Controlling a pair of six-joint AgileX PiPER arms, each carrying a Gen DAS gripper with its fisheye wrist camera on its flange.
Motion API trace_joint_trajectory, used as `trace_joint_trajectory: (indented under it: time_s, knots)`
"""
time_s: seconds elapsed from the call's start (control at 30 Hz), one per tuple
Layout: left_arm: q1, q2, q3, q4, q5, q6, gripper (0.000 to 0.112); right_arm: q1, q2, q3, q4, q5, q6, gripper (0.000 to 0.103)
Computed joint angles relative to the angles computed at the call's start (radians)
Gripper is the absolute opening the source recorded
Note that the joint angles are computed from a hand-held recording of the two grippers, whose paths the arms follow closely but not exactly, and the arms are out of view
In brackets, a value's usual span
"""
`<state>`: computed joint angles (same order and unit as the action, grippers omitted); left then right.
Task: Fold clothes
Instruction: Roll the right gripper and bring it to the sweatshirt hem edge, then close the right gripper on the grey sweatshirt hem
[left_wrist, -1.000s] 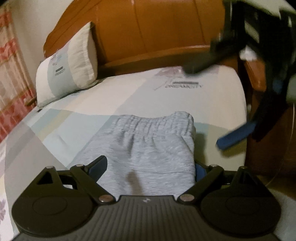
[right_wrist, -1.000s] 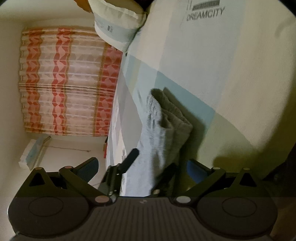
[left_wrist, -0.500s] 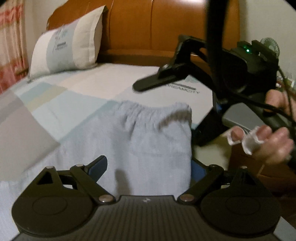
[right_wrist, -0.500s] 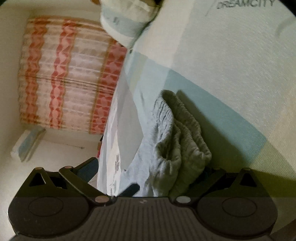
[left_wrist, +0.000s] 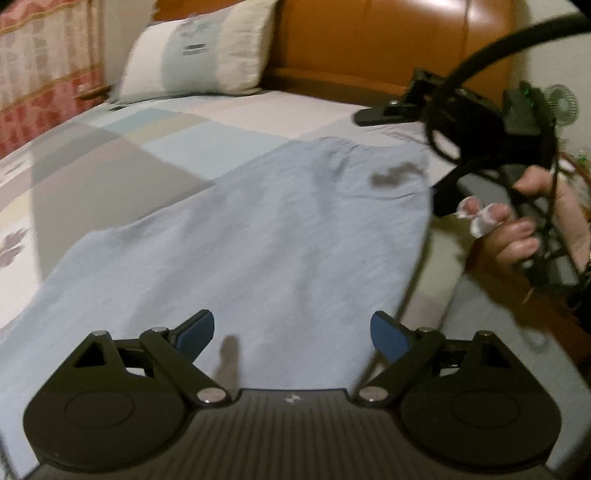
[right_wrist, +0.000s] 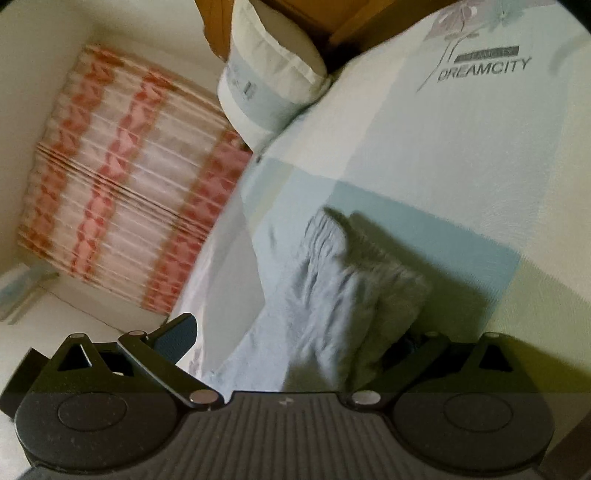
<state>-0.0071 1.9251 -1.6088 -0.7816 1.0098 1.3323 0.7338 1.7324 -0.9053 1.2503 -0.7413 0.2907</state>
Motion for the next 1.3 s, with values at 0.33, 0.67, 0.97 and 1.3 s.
trace_joint_trajectory:
  time_s: [0.33,0.67,0.97,1.3]
  knots:
    - [0.086,-0.017,0.034,-0.031,-0.032,-0.009,0.092,0.004,0.064,0.029,-0.150,-0.144,0.209,0.099]
    - [0.123,-0.030,0.075,-0.049,-0.027,0.013,0.092,0.014,0.148,-0.211,0.383,-0.108,-0.434,0.031]
    - [0.176,-0.037,0.079,-0.079,-0.009,0.038,0.092,-0.025,0.104,-0.118,0.303,-0.022,-0.305,0.023]
    - [0.197,-0.027,0.070,-0.100,0.032,0.052,0.092,-0.002,0.138,-0.159,0.349,-0.064,-0.415,0.022]
